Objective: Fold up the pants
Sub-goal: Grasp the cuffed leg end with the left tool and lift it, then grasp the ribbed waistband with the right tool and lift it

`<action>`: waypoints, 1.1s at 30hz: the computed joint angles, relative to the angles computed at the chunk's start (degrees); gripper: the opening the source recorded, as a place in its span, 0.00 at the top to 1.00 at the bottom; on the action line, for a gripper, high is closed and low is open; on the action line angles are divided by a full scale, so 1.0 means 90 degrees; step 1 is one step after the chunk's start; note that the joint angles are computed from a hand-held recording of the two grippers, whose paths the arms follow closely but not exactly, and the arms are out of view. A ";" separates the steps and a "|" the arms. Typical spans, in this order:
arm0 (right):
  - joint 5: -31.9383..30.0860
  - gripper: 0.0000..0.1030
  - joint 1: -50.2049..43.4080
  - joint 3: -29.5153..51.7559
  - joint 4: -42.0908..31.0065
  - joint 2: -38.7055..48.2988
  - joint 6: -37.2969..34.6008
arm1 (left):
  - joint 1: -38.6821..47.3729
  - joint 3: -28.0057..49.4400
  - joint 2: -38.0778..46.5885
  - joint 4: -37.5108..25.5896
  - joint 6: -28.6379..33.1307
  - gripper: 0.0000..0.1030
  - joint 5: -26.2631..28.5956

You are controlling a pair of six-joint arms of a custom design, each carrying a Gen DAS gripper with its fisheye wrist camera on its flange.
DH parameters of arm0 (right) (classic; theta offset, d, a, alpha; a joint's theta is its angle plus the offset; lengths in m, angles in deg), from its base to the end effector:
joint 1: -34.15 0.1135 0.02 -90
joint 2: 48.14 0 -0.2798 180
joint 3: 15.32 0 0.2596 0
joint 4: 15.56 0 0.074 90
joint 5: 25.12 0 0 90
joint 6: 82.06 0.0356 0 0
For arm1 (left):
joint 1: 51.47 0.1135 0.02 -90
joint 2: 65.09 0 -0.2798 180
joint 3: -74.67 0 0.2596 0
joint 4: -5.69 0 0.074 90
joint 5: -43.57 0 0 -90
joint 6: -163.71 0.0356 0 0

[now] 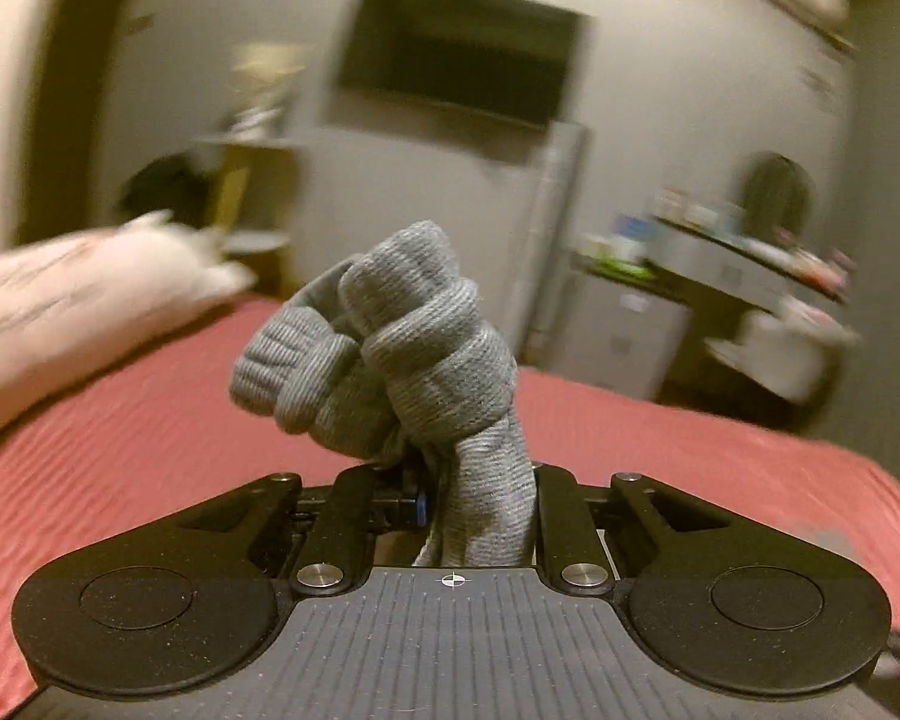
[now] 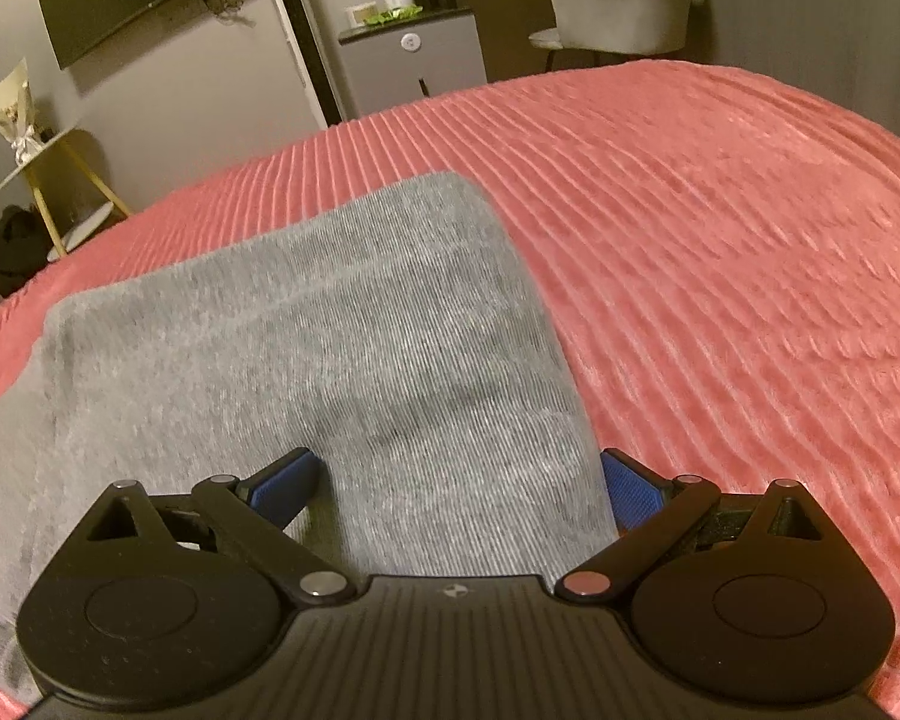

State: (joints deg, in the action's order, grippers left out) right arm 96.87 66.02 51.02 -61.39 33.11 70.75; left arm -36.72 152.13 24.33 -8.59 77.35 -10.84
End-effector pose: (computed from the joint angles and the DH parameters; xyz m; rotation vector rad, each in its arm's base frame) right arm 0.2471 0.1314 0.2323 0.8122 2.2624 -0.0055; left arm 0.3568 0.0725 0.2940 0.1960 1.9518 -0.4183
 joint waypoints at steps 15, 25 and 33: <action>0.0410 0.04 0.0355 -0.0597 0.0702 -0.1093 -0.0217 | -0.3163 0.0155 -0.0330 -0.3551 0.1596 0.21 -0.2914; -0.0803 0.11 0.0412 -0.0246 0.1647 -0.0757 -0.1251 | -0.0705 -0.0233 -0.0424 -0.2484 0.0488 0.07 -0.2544; -0.2886 0.11 -0.0599 -0.0934 0.2941 -0.1079 0.0507 | -0.0107 0.0722 0.0658 -0.3513 -0.0297 0.12 -0.1954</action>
